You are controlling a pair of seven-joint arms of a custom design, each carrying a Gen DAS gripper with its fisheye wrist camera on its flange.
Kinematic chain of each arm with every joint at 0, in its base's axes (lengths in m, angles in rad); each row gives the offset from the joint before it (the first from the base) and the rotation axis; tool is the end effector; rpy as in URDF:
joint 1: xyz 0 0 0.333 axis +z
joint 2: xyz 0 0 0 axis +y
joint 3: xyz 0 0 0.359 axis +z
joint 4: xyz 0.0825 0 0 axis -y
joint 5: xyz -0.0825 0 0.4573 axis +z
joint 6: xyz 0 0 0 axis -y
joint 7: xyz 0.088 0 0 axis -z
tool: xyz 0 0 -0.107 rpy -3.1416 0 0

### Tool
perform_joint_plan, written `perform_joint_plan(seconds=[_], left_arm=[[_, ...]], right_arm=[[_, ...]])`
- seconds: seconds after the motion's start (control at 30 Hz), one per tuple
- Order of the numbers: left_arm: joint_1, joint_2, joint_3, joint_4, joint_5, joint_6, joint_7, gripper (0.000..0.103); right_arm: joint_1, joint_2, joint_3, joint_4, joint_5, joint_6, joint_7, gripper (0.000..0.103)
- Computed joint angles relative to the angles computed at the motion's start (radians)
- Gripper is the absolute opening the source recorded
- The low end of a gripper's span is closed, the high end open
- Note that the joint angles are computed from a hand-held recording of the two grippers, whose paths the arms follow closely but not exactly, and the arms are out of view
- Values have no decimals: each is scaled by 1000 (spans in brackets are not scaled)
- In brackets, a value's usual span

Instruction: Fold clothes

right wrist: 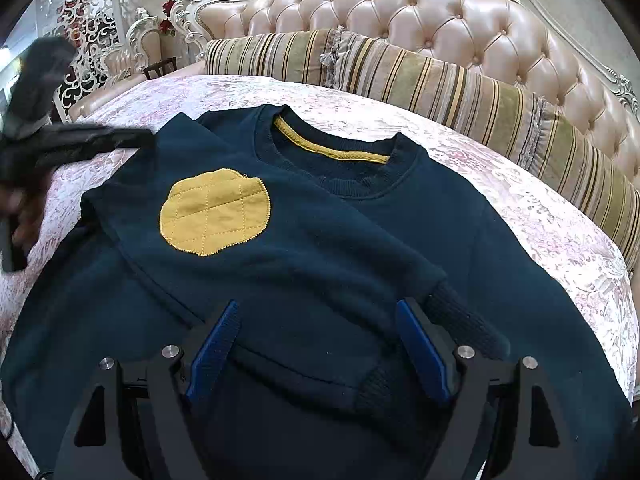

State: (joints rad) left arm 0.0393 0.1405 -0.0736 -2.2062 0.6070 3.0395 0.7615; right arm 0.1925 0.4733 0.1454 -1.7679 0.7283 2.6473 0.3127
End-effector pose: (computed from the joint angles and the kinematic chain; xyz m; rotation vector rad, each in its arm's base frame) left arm 0.6408 -0.0648 0.3803 -1.9906 1.6332 -0.7135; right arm 0.7318 0.2257 0.3287 -2.4068 0.7273 -0.2419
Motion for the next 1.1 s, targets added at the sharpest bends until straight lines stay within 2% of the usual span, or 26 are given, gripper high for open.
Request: perform_joint_plan(seconds=[0.17, 0.23, 0.27, 0.3, 0.37, 0.4, 0.43, 0.47, 0.5, 0.53, 0.57, 0.6, 0.73, 0.8, 0.87, 0.93, 1.0, 1.1], left_arm=[[23, 47, -14, 35, -39, -27, 65, 10], [55, 41, -50, 28, -117, -19, 122, 10], [83, 32, -78, 13, -180, 17, 164, 10], [82, 27, -78, 3, -201, 46, 174, 10], [24, 24, -18, 16, -110, -18, 110, 10], [20, 29, -18, 20, -97, -48, 120, 10], [30, 25, -27, 13, -127, -29, 134, 10], [69, 6, -69, -12, -222, 0, 181, 10], [76, -18, -76, -42, -248, 45, 193, 10], [59, -45, -56, -73, -213, 89, 152, 10], [11, -82, -7, -106, -109, 118, 64, 10], [-12, -104, 11, -120, -15, 108, -3, 10], [-29, -154, -21, -142, 217, 21, -189, 10], [-41, -145, -38, -136, 222, -40, -179, 10], [-49, -131, -44, -127, 228, -90, -186, 10], [-52, -133, -40, -128, 309, -86, -265, 10], [-54, -133, -40, -123, 315, -94, -274, 10], [-53, -134, -38, -126, 294, -86, -275, 10]], right_arm=[[-1, 0, -2, 1, -2, -9, 1, 81], [-3, -1, 0, -3, 3, -4, -4, 81], [-2, -1, 0, -4, 3, 1, -5, 81], [-1, -2, 0, -7, 4, 6, -7, 81], [-1, -3, 2, -11, 7, 16, -10, 81], [0, -4, 2, -12, 7, 19, -10, 81], [1, -4, 1, -13, 7, 21, -10, 81], [0, -5, 2, -12, 7, 18, -8, 81], [-1, -5, 2, -10, 9, 12, -6, 81], [-2, -5, 2, -8, 10, 6, -4, 81], [-7, -11, 1, -4, 11, -18, 2, 81], [-13, -17, 0, 1, 12, -48, 8, 81], [-31, -61, 2, -18, 61, 1, -33, 81], [-34, -68, -4, -11, 85, 35, -30, 81], [-35, -41, -22, 32, 75, 13, 25, 81], [-49, -11, -16, 73, 72, -32, 23, 81], [-33, 12, -25, 94, 29, -34, 29, 81], [48, 47, -83, 88, -109, 100, 99, 81]])
